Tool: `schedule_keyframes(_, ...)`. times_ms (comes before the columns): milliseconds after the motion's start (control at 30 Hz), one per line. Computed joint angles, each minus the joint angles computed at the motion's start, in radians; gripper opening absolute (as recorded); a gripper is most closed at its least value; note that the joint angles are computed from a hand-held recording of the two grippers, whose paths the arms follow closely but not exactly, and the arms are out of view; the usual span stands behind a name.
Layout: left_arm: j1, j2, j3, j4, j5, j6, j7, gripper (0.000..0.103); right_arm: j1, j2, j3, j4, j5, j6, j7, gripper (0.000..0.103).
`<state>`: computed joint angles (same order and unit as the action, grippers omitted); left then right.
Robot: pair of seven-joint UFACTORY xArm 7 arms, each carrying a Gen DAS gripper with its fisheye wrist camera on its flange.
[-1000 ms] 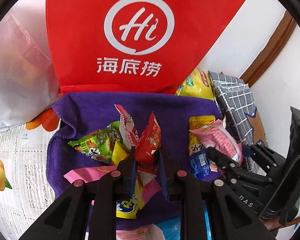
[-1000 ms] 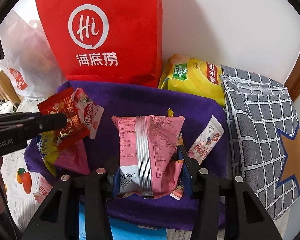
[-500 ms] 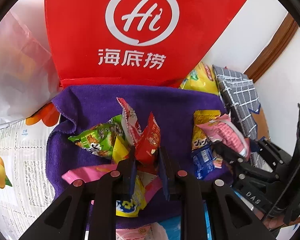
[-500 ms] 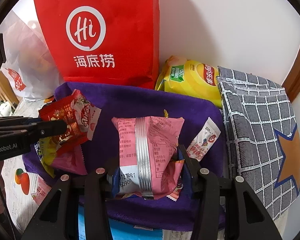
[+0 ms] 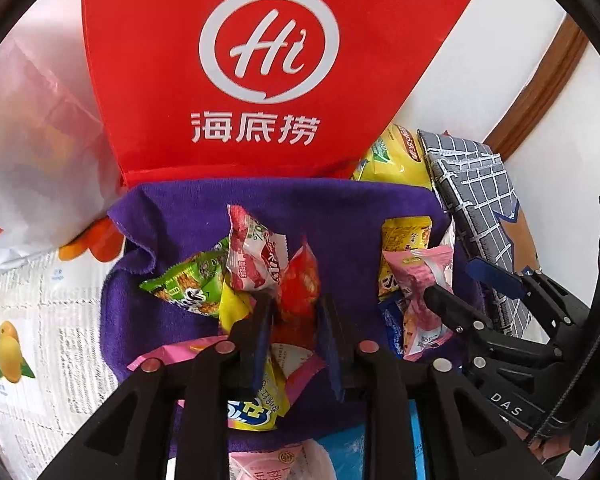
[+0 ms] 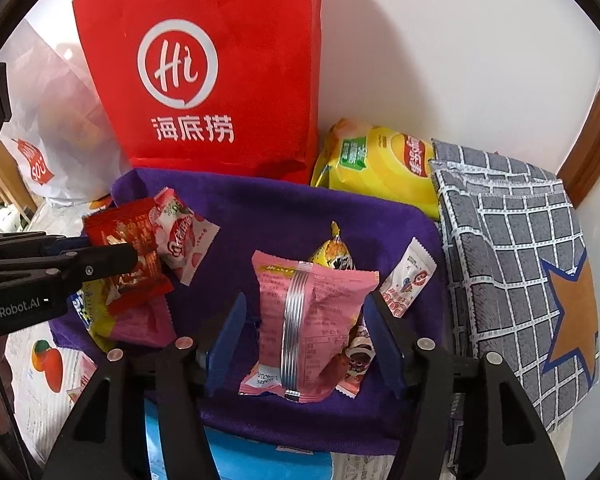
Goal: Organize snacks
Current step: 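Open both tools and pull them back from the towel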
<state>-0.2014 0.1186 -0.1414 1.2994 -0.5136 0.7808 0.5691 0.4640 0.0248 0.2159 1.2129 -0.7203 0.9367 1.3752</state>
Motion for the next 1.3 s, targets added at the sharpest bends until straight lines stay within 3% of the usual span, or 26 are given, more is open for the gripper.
schedule_keyframes(33,0.003,-0.001,0.0,0.004,-0.014,0.006,0.003,0.028,0.002,-0.005,0.001,0.0,-0.007,0.002,0.008,0.064)
schedule_keyframes(100,0.01,-0.006,0.002,0.01,-0.038,0.021,0.006,0.046,0.003,-0.019,0.005,-0.004,-0.024,0.001,0.027,0.066)
schedule_keyframes(167,0.015,-0.019,0.004,0.006,-0.059,0.019,0.02,0.053,0.004,-0.042,0.012,-0.015,-0.055,-0.004,0.054,0.068)
schedule_keyframes(300,0.012,-0.054,0.01,-0.011,-0.069,0.006,0.031,0.053,0.006,-0.08,0.043,-0.015,-0.138,0.029,0.108,0.071)
schedule_keyframes(500,0.001,-0.113,0.022,-0.04,-0.084,0.007,0.045,0.053,0.007,-0.137,0.092,-0.028,-0.171,0.066,0.196,0.072)
schedule_keyframes(733,-0.017,-0.197,0.044,-0.082,-0.127,0.018,0.086,0.056,0.072,-0.118,0.156,0.038,-0.139,0.289,0.165,0.072)
schedule_keyframes(1033,-0.061,-0.369,0.086,-0.203,-0.174,0.001,0.146,0.066,0.177,-0.133,0.223,0.044,-0.107,0.474,0.269,0.072)
schedule_keyframes(1133,-0.066,-0.436,0.102,-0.272,-0.153,-0.022,0.117,0.066,0.208,-0.122,0.232,0.046,-0.079,0.495,0.299,0.072)
schedule_keyframes(1300,-0.064,-0.517,0.146,-0.371,-0.111,-0.055,0.138,0.066,0.246,-0.107,0.233,-0.003,-0.056,0.43,0.364,0.072)
